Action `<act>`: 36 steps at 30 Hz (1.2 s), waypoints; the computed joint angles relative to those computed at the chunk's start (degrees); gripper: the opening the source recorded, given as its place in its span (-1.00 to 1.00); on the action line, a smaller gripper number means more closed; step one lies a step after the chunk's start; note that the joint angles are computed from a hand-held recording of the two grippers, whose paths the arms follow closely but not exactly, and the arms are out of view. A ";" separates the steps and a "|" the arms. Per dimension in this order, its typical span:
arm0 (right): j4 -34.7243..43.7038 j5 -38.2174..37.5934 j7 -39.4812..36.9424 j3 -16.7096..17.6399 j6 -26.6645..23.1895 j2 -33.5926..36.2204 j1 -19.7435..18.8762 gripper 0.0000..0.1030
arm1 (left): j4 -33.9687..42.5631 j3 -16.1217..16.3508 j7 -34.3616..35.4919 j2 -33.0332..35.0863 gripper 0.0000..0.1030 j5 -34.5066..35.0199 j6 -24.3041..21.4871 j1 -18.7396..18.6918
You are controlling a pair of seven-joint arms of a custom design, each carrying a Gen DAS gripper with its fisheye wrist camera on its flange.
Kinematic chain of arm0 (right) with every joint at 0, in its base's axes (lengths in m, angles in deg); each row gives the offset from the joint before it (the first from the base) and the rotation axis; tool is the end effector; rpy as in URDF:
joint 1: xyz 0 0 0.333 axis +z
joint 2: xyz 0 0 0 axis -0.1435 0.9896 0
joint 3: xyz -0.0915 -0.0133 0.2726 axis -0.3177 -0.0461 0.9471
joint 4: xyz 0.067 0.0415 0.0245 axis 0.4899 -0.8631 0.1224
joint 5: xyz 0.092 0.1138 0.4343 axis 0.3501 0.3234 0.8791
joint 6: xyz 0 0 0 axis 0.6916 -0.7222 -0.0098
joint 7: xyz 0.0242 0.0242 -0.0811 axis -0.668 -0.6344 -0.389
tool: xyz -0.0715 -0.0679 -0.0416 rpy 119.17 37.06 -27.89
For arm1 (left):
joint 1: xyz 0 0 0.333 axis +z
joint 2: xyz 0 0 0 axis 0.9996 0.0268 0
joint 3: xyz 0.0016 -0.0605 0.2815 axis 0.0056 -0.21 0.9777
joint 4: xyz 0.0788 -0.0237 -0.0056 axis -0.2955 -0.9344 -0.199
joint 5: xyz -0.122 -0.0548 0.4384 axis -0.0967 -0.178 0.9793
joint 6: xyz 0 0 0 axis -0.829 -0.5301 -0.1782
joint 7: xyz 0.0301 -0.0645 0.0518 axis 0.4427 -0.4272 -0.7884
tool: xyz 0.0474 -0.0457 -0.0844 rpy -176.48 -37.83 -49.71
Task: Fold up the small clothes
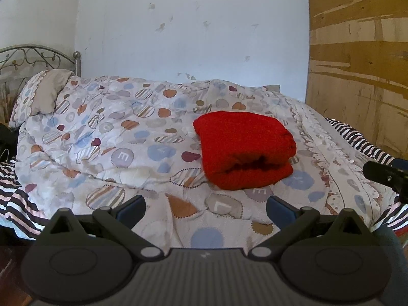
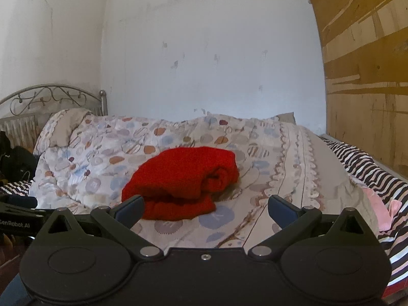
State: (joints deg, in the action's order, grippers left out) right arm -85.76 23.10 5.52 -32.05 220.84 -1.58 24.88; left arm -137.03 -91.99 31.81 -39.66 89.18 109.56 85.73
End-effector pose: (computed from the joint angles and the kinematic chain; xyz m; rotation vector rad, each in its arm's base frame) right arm 0.5333 0.1590 0.5751 -1.5732 1.1788 -0.6866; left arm 0.4823 -0.2518 0.5672 -1.6479 1.4010 -0.8754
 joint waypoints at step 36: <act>-0.02 -1.02 1.31 0.65 -0.46 0.15 -1.50 0.99 | 0.29 0.52 0.60 0.08 0.99 -2.27 -0.78 -0.40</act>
